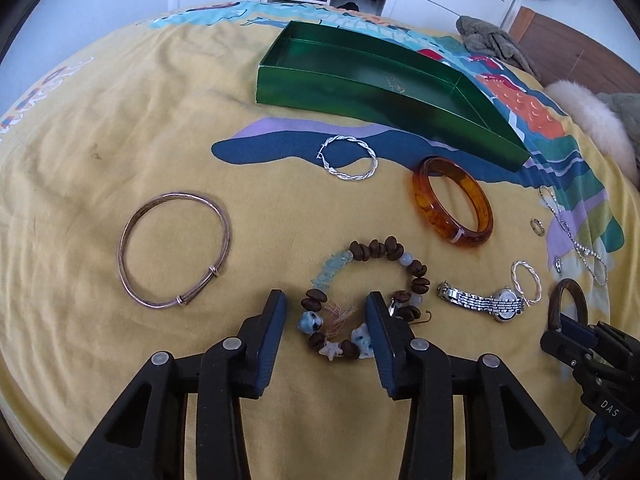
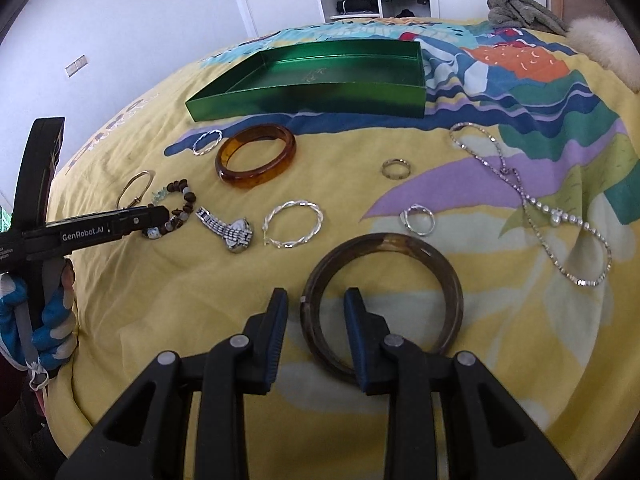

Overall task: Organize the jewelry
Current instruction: 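Close left gripper on beaded bracelet while right gripper closes on dark brown bangle rim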

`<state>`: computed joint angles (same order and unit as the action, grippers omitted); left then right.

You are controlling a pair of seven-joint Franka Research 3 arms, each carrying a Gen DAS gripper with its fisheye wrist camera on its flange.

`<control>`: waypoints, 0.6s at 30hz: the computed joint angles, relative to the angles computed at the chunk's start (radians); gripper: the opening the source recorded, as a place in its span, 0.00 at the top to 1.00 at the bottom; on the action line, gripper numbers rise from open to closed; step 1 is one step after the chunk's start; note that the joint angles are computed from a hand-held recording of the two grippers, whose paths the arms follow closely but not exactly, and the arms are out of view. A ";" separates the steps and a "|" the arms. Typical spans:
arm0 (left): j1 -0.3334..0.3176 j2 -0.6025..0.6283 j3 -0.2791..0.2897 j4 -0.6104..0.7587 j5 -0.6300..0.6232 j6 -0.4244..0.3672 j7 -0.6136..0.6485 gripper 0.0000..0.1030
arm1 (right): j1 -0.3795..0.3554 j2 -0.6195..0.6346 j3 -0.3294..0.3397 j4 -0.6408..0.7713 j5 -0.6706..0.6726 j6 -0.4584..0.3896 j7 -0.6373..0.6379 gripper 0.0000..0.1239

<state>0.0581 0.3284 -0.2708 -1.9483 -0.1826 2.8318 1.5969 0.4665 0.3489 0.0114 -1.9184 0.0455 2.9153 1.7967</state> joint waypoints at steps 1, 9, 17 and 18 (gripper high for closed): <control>0.000 0.001 0.000 0.001 0.001 0.001 0.000 0.66 | -0.005 0.003 0.005 0.003 0.003 -0.003 -0.008 0.77; 0.022 0.004 -0.030 0.007 -0.036 -0.008 0.071 0.89 | -0.020 0.031 0.024 0.032 0.030 -0.017 -0.067 0.90; 0.008 -0.044 -0.027 -0.033 -0.037 0.018 0.109 0.89 | -0.025 -0.005 0.040 -0.020 0.076 0.041 -0.090 0.92; 0.010 -0.055 -0.032 -0.040 -0.048 0.023 0.121 0.89 | -0.030 -0.014 0.049 -0.034 0.090 0.055 -0.096 0.92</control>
